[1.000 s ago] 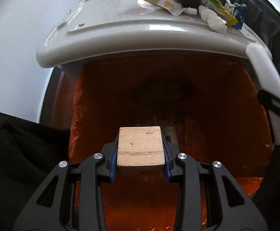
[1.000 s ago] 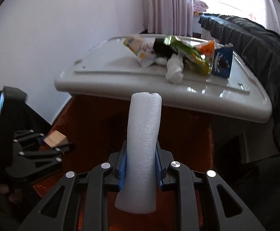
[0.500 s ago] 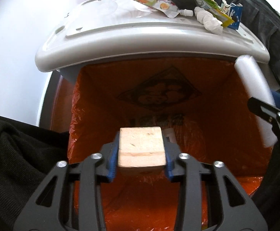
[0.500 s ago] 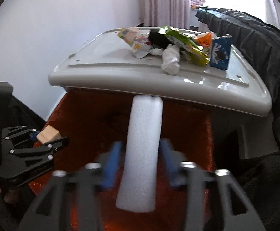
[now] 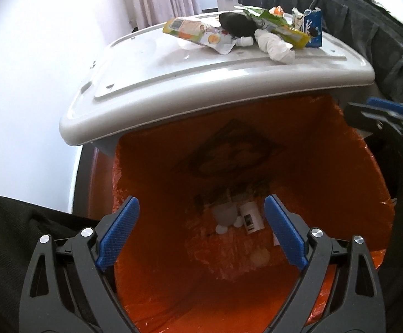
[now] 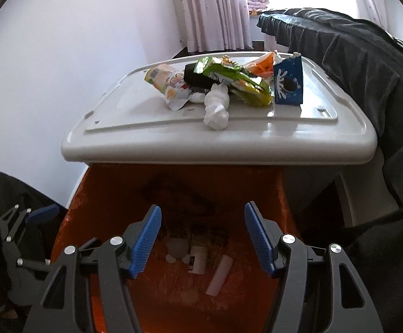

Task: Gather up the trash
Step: 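Open the left tool over the bin dropping the block while the right tool drops the foam tube, then grasp the white plastic bag bundle with the right tool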

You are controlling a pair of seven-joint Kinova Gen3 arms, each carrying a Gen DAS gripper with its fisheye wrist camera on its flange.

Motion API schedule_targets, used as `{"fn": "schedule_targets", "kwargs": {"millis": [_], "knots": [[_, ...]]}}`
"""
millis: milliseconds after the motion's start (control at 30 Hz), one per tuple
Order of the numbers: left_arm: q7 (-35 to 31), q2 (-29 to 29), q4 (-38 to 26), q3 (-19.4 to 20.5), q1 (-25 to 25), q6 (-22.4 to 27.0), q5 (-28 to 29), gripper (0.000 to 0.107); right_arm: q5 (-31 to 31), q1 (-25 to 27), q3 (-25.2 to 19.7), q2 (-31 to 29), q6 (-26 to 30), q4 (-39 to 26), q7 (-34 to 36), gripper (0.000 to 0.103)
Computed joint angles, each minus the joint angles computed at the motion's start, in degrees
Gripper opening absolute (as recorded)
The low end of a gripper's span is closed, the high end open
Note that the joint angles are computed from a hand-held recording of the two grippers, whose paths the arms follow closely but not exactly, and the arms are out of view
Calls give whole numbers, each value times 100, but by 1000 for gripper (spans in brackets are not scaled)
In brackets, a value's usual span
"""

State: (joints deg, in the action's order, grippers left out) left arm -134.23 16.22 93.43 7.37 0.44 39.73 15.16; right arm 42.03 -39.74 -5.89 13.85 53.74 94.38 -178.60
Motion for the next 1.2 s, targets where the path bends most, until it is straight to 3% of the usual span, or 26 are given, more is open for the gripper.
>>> {"fn": "schedule_targets", "kwargs": {"millis": [233, 500, 600, 733, 800, 900, 1033, 1133, 1200], "knots": [[-205, -11, 38, 63, -51, -14, 165, 89, -44, 444, 257, 354, -45, -753, 953, 62], [-255, 83, -123, 71, -145, 256, 396, 90, -1021, 1101, 613, 1115, -214, -1696, 2134, 60], [-230, 145, -220, 69, -163, 404, 462, 90, -1358, 1224, 731, 1409, -114, -2040, 2479, 56], [-225, 166, -252, 64, -130, 469, 444, 90, -1472, 1146, 929, 1859, 253, -2584, 2893, 36], [-240, 138, -224, 62, -115, 427, 434, 90, -1454, 1069, 994, 1946, 375, -2720, 3019, 33], [-311, 71, -146, 76, -166, 318, 537, 90, -1826, 1213, 827, 1738, 352, -2627, 3299, 32], [-448, 43, -150, 103, -332, 350, 837, 90, -2221, 1407, 512, 873, -328, -1741, 3465, 32], [-218, 90, -371, 30, -247, 519, 762, 90, -1770, 1178, 562, 240, -613, -1170, 3174, 32], [-70, 146, -635, 26, -178, 669, 685, 90, -1304, 751, 949, -17, -645, -938, 2836, 32]]}}
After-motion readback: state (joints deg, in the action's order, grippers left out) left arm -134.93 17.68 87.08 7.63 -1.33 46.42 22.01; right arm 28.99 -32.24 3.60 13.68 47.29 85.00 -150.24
